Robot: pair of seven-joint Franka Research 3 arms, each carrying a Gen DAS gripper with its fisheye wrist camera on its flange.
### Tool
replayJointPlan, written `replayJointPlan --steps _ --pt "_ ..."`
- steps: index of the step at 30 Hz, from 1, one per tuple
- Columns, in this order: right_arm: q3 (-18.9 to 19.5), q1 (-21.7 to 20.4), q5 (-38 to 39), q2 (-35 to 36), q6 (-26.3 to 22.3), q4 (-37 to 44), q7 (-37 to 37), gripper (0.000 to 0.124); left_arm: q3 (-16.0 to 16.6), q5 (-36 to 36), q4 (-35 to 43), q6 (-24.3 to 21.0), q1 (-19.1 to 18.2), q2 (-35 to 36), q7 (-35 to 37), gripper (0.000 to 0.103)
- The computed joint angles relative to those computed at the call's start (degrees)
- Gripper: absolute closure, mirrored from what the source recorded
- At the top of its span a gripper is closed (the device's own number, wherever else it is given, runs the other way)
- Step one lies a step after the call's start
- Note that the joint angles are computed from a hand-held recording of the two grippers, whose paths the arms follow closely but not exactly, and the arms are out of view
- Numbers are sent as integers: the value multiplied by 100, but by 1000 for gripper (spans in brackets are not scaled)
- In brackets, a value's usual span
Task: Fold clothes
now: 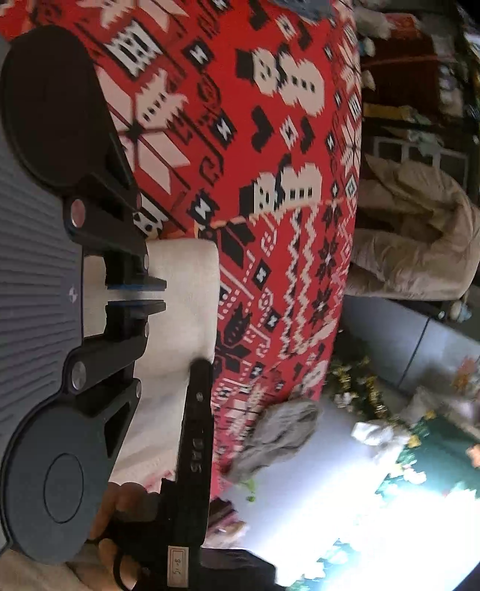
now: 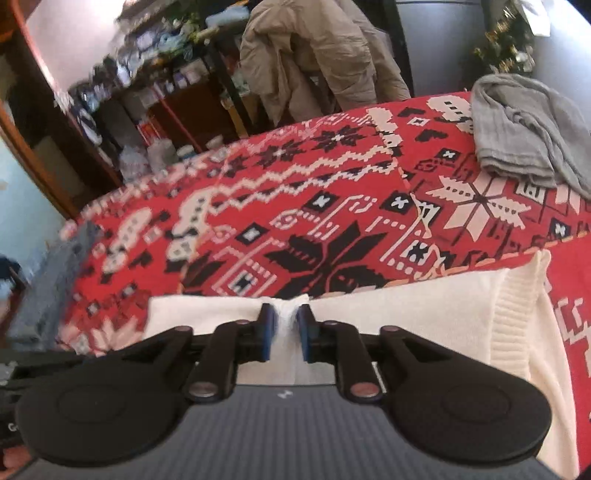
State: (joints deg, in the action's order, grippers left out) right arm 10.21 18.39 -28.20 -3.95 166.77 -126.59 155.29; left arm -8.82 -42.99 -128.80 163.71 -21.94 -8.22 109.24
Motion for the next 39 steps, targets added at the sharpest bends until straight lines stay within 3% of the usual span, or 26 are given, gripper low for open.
replayJointPlan --steps 2,4,7,10,15,17,18,20,25,26,28,31,36,39 --pt "-7 -90 6 -269 205 -273 272 98 109 -416 -178 -81 -89 -255 218 96" --pt "-118 -16 662 -599 510 -684 -58 98 234 -805 -333 -239 -227 -494 493 96" --pt "-906 1007 2482 -1090 739 -1311 -1394 98 171 -589 -571 -291 -278 -762 434 96" --pt "-1433 1845 3605 -1588 765 -1836 -2111 98 205 -408 -792 -269 -418 -952 297 96" --pt "-1374 2161 4351 -2019 721 -2327 -2397 97 251 -51 -1002 -149 -602 -1039 48 96" --pt "-1556 2473 4738 -1983 837 -2365 -2653 97 313 5 -1004 -131 -699 -996 0 96" --pt "-1511 2468 4816 -1950 831 -2357 -2705 97 328 36 -993 -124 -730 -971 -23 96" --pt "-1028 1993 4658 -1870 619 -2269 -2551 118 262 283 -960 -137 -689 -957 -206 96" --pt "1034 -87 3308 -2401 -42 -2181 -1397 119 87 975 -1007 -2 -664 -947 -583 96" --pt "1218 -264 3114 -2480 -162 -2156 -1293 119 69 1127 -1017 9 -652 -892 -697 96" --pt "1263 -306 2965 -2430 -302 -2112 -1252 119 165 1151 -1071 132 -764 -805 -677 97" --pt "1380 -404 2626 -2249 -503 -2016 -1137 119 382 980 -968 -169 -879 -869 -600 97" --pt "938 41 2760 -2344 -645 -2001 -1385 117 800 -250 -759 -245 -1168 -928 239 97" --pt "901 -8 2757 -2443 -668 -1948 -1471 111 662 -431 -404 -171 -992 -585 421 97"
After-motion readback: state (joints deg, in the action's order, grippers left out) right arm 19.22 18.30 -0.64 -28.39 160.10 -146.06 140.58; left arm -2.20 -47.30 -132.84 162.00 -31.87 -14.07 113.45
